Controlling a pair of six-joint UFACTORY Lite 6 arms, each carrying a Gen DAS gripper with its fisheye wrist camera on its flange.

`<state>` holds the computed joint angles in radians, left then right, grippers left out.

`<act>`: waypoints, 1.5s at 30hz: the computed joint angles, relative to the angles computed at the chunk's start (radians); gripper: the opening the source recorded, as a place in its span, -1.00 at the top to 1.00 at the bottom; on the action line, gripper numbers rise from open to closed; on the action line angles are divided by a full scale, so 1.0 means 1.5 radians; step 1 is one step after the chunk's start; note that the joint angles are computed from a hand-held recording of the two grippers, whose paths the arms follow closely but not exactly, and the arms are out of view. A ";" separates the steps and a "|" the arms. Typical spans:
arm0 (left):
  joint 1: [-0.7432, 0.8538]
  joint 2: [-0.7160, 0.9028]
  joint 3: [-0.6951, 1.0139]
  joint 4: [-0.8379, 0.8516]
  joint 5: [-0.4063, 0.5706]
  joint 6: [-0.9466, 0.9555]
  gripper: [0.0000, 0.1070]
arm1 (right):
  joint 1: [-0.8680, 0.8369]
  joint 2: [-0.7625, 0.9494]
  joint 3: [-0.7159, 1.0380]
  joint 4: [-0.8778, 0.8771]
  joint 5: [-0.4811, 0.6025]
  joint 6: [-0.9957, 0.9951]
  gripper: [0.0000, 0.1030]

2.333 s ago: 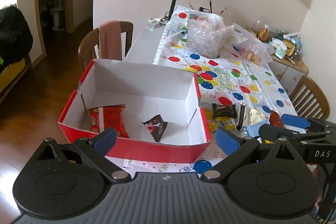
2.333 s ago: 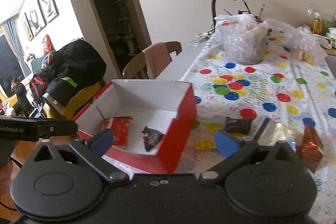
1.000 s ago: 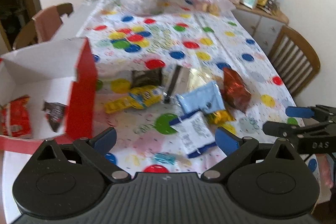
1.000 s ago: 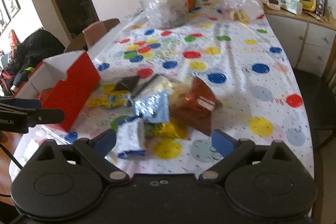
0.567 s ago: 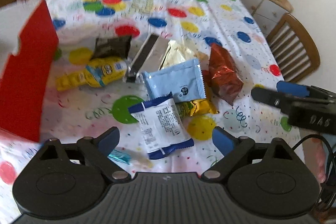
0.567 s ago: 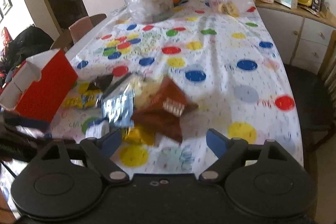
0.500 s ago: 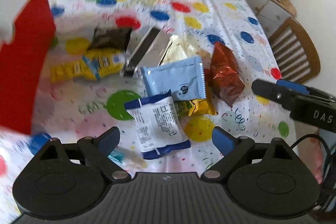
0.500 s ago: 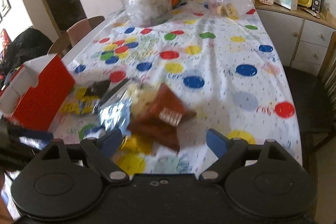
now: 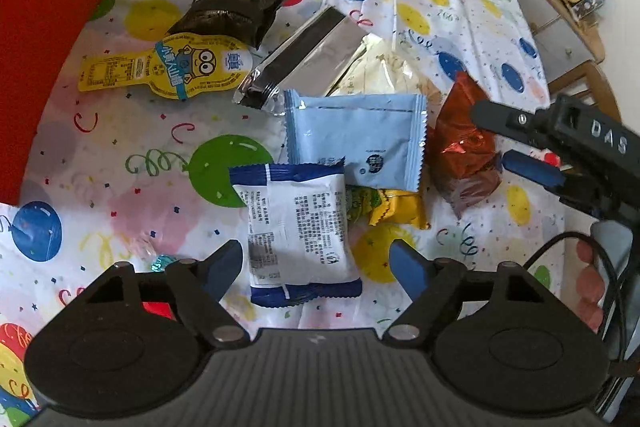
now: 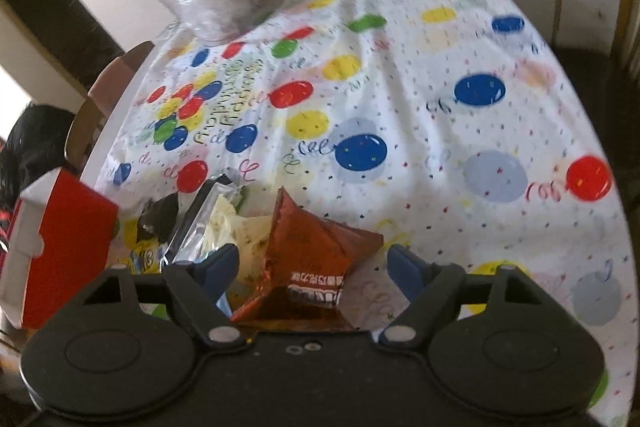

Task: Organize snacks
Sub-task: 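Grasp the white-and-blue biscuit packet with the left tool while the right tool grasps the brown bag, then carry both packets into the red box and open both tools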

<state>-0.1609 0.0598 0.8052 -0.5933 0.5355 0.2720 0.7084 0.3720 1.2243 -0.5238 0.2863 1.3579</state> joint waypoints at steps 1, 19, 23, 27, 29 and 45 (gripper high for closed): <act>0.002 0.004 0.001 -0.005 -0.001 0.005 -0.48 | -0.007 0.007 0.003 0.027 -0.008 -0.019 -0.56; 0.018 0.008 -0.009 -0.016 -0.016 0.045 0.12 | -0.017 0.056 0.012 0.233 -0.066 -0.182 0.13; 0.033 -0.001 -0.021 -0.041 -0.014 0.076 0.14 | -0.009 0.052 0.008 0.191 -0.068 -0.145 0.25; 0.049 -0.010 -0.031 -0.052 -0.007 0.090 0.14 | -0.002 0.034 -0.013 0.111 -0.076 -0.065 0.26; 0.061 -0.017 -0.037 -0.058 -0.003 0.101 0.14 | 0.007 0.022 -0.020 0.049 -0.065 -0.004 0.27; 0.289 -0.284 -0.113 -0.035 0.203 0.211 0.14 | 0.129 -0.130 -0.077 -0.107 0.029 0.154 0.26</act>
